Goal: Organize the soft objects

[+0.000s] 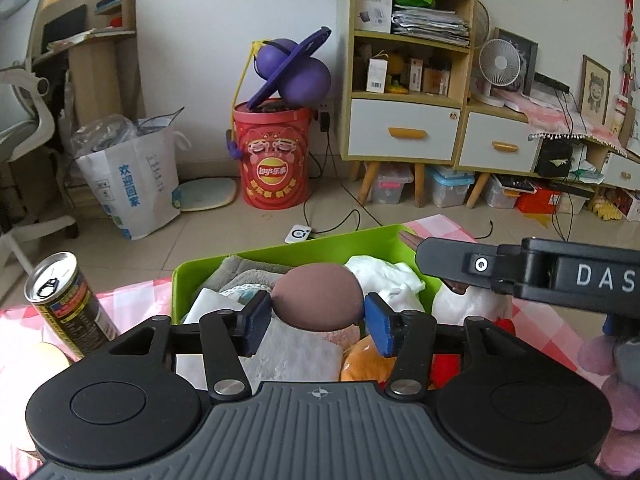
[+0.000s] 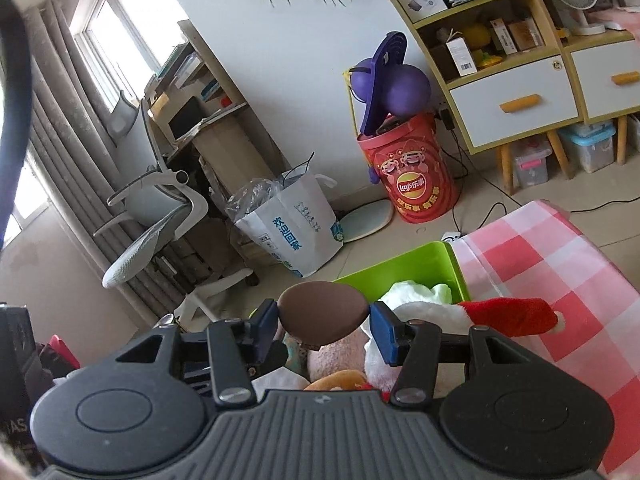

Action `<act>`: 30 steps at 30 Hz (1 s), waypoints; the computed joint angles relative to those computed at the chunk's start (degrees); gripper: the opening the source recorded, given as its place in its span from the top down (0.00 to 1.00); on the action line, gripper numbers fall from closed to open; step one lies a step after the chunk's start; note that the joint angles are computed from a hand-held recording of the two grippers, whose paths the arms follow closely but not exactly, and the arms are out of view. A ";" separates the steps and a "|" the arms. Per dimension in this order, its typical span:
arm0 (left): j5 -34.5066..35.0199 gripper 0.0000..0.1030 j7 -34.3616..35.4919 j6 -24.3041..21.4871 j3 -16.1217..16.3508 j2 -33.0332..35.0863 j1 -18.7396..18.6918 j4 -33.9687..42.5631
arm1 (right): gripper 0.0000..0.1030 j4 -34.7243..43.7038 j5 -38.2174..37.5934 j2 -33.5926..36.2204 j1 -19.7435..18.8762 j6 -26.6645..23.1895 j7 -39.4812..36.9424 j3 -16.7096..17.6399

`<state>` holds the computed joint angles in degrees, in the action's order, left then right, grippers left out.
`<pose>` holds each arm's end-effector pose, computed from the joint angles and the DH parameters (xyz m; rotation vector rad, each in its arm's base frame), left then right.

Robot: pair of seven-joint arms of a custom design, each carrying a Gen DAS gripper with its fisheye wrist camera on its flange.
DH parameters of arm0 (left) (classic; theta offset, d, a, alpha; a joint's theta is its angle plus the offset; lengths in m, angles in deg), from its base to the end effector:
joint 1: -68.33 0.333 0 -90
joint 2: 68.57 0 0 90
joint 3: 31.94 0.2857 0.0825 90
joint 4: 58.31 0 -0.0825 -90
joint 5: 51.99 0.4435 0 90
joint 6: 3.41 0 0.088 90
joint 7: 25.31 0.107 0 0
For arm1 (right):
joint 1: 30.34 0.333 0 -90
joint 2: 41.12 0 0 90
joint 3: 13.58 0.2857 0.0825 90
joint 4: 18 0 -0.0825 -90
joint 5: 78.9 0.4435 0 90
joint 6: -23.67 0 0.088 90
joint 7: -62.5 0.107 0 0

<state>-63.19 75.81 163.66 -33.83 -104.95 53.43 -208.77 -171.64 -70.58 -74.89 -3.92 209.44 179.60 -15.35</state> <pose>0.4566 -0.1257 0.5112 -1.4162 1.9646 -0.9871 0.4321 0.1821 0.5024 -1.2691 1.5562 -0.3302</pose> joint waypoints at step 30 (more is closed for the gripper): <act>7.49 0.05 -18.13 -16.21 -5.04 -27.14 9.81 -10.86 | 0.45 -4.58 -7.12 -21.77 -12.00 -24.35 6.77 12.15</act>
<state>-55.70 57.68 147.45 -38.87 -132.09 63.24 -219.63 -176.21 -77.70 -96.66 -15.92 185.08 186.38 -3.20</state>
